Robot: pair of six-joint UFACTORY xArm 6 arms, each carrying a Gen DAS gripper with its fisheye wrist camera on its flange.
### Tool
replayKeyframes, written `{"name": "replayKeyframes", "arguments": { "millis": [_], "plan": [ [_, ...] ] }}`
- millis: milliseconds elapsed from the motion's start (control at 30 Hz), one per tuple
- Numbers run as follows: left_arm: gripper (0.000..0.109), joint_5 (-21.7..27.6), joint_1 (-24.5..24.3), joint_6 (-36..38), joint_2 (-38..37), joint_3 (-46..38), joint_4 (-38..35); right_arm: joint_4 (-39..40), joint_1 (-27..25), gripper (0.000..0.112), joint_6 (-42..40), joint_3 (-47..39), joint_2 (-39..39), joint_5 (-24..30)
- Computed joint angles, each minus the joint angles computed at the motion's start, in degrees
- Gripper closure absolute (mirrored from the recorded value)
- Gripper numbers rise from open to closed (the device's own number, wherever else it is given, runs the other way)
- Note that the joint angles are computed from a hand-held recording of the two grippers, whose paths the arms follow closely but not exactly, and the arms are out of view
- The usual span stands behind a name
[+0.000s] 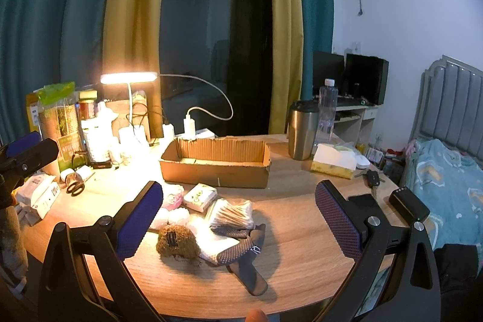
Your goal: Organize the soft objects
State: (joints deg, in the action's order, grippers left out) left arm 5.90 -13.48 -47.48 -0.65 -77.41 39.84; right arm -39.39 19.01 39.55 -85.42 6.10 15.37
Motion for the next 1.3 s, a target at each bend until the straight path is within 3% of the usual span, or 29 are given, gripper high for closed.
{"name": "replayKeyframes", "arguments": {
  "millis": [667, 967, 1300],
  "plan": [
    [0.006, 5.8, -2.2, 18.5, 9.1, -4.4, -20.5, 17.3, -0.5, 0.010, -14.0, -4.4, 8.0, 5.5],
    [0.006, 11.5, -4.1, 27.7, 15.6, -10.2, -30.2, 23.8, -1.7, 0.010, -17.9, -5.9, 11.5, 7.3],
    [0.006, 19.1, -5.6, 33.0, 24.3, -20.6, -36.0, 32.4, -3.5, 0.010, -23.9, -9.9, 16.6, 10.5]
  ]
}}
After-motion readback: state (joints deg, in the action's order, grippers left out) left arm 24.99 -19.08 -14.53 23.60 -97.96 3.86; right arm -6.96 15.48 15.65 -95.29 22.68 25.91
